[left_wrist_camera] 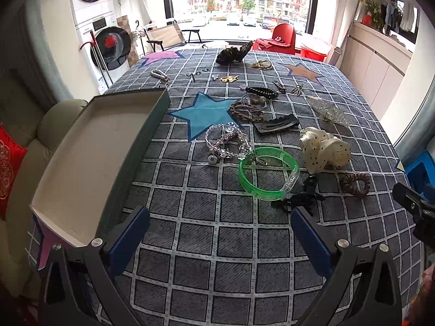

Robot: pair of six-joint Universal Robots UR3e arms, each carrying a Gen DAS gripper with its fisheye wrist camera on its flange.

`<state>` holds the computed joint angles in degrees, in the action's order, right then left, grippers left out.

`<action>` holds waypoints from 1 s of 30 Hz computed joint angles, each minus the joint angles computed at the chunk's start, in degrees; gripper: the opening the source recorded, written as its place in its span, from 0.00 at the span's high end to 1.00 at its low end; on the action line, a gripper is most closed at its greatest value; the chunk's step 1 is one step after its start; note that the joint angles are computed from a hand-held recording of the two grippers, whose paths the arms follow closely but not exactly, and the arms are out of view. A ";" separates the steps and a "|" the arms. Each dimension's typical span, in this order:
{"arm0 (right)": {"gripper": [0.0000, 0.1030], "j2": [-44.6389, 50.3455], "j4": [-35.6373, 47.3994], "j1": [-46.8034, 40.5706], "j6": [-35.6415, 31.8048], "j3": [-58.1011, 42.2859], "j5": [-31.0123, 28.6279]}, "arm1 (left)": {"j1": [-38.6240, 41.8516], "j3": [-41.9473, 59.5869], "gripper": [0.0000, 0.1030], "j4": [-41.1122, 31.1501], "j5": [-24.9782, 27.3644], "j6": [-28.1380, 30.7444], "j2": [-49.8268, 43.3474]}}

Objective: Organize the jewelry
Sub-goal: 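Grasp the green bangle with the left gripper while the right grasps the brown bead hair tie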

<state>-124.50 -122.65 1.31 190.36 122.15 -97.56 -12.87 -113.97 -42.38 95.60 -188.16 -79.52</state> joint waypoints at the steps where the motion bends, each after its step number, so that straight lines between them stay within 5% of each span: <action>1: 0.00 0.27 -0.17 -0.18 -0.14 0.11 0.18 | 0.60 0.10 0.00 -0.05 -0.77 -0.06 -0.37; 9: 0.00 2.98 -3.72 -2.27 -2.60 2.49 2.29 | 6.73 1.84 0.00 -0.07 -10.61 -0.06 -5.20; 30: 0.00 21.45 -18.26 0.71 -5.20 3.54 2.38 | 7.05 8.53 0.00 2.47 -15.32 -0.90 -18.33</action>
